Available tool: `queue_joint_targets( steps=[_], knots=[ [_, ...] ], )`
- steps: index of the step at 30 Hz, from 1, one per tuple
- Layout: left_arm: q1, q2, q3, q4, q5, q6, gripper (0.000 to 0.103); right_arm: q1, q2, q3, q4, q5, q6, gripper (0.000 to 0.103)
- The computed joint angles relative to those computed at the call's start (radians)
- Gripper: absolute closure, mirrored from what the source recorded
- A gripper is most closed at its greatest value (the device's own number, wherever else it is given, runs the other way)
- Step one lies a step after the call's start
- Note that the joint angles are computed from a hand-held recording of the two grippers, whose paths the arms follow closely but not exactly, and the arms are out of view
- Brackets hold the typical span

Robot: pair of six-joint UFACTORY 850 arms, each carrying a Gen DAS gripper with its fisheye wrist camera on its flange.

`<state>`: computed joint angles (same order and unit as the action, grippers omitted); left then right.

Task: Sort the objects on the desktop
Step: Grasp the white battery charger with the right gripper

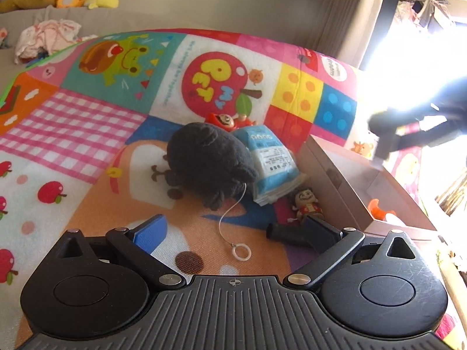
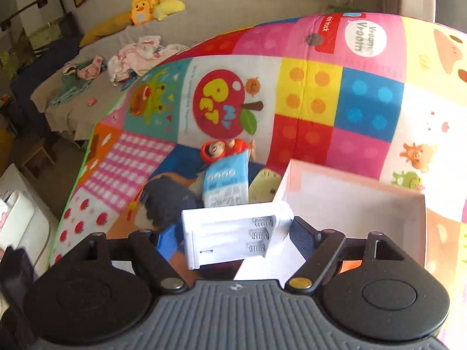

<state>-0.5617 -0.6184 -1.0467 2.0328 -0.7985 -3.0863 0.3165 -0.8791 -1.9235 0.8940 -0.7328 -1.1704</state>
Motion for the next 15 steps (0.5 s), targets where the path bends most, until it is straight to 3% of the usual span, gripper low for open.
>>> queue_joint_targets(
  steps=[2,5,9,11,15],
  knots=[
    [-0.004,-0.008,-0.006,-0.011,-0.024,0.014,0.001,-0.037,0.068,0.135,0.051,-0.034,-0.069,0.024],
    [-0.010,-0.024,-0.020,-0.016,-0.049,0.043,0.001,-0.073,0.101,0.235,0.050,-0.065,-0.083,0.024],
    [-0.021,-0.036,-0.040,-0.046,-0.063,0.105,0.001,-0.081,0.086,0.310,0.053,0.037,-0.059,0.024],
    [-0.026,-0.034,-0.047,-0.078,-0.059,0.137,0.001,-0.081,0.102,0.366,0.140,0.153,-0.141,0.023],
    [-0.036,-0.018,-0.034,-0.116,-0.037,0.173,0.001,-0.137,0.145,0.429,0.458,0.122,-0.428,0.017]
  ],
)
